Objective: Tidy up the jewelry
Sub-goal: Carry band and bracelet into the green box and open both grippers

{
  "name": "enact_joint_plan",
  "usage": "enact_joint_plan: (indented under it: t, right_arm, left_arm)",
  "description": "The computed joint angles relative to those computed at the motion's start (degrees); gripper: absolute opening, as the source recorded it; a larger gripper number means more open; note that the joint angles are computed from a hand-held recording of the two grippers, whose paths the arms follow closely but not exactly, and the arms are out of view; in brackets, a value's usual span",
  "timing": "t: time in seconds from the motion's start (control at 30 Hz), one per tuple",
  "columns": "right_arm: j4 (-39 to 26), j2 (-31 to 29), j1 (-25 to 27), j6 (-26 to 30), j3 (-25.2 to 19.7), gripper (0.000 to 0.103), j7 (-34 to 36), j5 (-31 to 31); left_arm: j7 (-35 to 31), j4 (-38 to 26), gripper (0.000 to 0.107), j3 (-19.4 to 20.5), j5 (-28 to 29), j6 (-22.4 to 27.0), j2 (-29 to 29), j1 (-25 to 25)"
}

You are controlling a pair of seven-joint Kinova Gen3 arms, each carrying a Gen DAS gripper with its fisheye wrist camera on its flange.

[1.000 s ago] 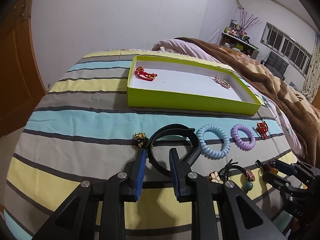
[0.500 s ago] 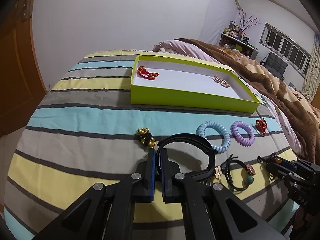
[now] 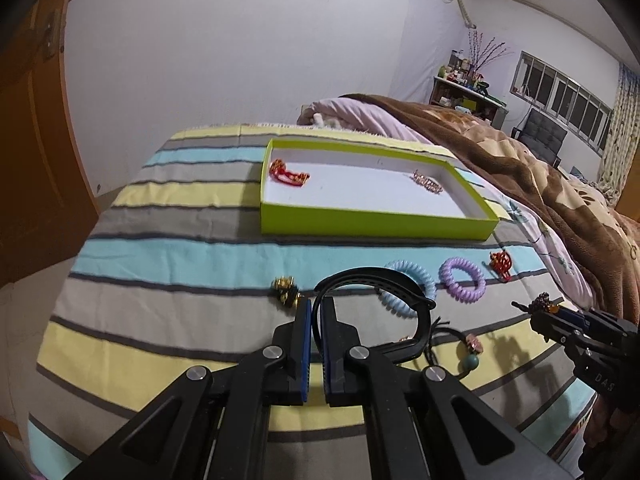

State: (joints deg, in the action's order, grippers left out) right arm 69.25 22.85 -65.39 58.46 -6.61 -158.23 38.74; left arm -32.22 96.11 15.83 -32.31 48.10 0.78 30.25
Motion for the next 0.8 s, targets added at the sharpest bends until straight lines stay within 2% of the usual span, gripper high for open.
enact_joint_plan:
  t: [0.37, 0.53, 0.8]
  right_arm:
    - [-7.2, 2.6, 2.3, 0.1, 1.9, 0.023, 6.8, -0.7]
    - [-11.6, 4.7, 4.5, -0.3, 3.2, 0.023, 10.8, -3.1]
    - [-23.5, 11.6, 7.9, 3.2, 5.5, 0.023, 20.2, -8.9]
  left_arm:
    - [-7.6, -7.9, 0.004, -2.2, -0.4, 1.6, 4.1, 0.2]
    - [-13.8, -13.6, 0.004, -4.6, 2.7, 1.7, 8.1, -0.5]
    - [-22.2, -24.2, 0.004, -8.5, 8.0, 3.6, 15.9, -1.3]
